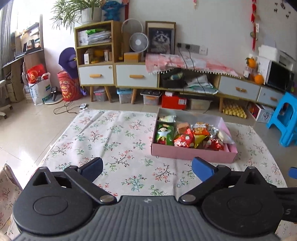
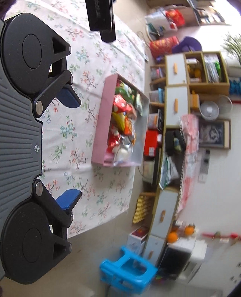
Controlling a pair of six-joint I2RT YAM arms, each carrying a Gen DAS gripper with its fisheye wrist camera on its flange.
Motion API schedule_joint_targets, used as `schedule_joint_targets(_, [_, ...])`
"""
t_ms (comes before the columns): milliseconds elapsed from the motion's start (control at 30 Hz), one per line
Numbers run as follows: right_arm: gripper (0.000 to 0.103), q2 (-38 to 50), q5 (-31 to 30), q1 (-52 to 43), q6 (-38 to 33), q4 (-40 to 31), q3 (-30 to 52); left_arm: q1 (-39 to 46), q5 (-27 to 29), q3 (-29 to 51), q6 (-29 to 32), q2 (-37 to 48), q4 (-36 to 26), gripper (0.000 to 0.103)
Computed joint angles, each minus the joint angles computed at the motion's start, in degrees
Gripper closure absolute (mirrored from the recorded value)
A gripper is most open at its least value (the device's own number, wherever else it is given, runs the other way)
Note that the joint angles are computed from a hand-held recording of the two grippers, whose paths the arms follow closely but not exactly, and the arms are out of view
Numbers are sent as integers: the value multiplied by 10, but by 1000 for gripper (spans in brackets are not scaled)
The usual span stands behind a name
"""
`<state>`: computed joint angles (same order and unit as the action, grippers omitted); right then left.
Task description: Organize snacks
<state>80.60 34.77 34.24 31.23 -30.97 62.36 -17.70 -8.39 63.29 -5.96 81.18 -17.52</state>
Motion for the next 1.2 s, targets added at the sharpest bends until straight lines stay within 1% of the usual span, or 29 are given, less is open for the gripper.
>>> schedule_joint_targets(33, [0, -7, 2, 1, 5, 3, -6, -2, -1, -4, 3, -3, 5, 1])
schedule_joint_targets(100, [0, -12, 12, 4, 14, -2, -9, -8, -10, -18, 9, -13, 16, 1])
schedule_joint_targets(167, [0, -8, 13, 5, 25, -22, -1, -11, -17, -20, 14, -14, 20, 1])
schedule_joint_targets(233, [0, -3, -1, 0, 33, -39, 4, -8, -10, -28, 12, -20, 24, 1])
schedule_joint_targets(333, [0, -3, -1, -2, 46, -53, 6, -2, 5, -36, 6, -30, 30, 1])
schedule_joint_targets(467, [0, -25, -18, -10, 52, -41, -12, 6, 28, -49, -1, -43, 38, 0])
schedule_joint_targets(633, [0, -33, -18, -13, 56, -43, -17, 14, 51, -40, -7, -36, 25, 0])
schedule_joint_targets(900, [0, -38, -19, -15, 53, -41, -20, 19, 63, -27, -17, -26, 0, 0])
schedule_joint_targets(1200, [0, -35, -16, -12, 52, -46, -17, 17, 57, -21, -16, -25, -14, 0])
